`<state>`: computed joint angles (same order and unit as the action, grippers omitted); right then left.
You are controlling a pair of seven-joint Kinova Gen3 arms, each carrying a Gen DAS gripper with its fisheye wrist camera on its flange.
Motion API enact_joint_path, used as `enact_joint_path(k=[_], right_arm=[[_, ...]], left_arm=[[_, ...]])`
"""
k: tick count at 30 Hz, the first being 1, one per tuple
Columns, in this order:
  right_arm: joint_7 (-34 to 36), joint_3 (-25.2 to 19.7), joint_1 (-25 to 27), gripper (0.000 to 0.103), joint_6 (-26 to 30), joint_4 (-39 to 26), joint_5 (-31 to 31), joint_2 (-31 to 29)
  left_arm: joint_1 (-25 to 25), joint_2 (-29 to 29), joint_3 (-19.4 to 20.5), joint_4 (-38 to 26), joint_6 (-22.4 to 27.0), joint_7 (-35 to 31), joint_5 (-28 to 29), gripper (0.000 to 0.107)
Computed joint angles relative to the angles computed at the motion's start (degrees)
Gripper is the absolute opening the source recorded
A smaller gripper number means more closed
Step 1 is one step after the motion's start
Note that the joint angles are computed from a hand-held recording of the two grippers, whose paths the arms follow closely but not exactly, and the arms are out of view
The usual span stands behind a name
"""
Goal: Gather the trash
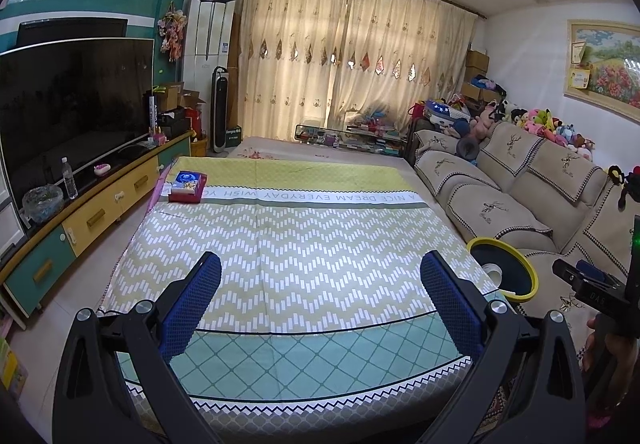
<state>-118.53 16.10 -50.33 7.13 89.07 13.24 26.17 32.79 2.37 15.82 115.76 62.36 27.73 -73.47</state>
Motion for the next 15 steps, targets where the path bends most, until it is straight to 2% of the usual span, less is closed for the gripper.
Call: enact_joint_path(k=[15], right_arm=[[0.18, -0.28, 0.23, 0.096, 0.04, -0.12, -0.35, 0.38]], left_arm=[[-0.15, 0.49, -0.43, -0.18, -0.87, -0.13, 0.36, 0.098]])
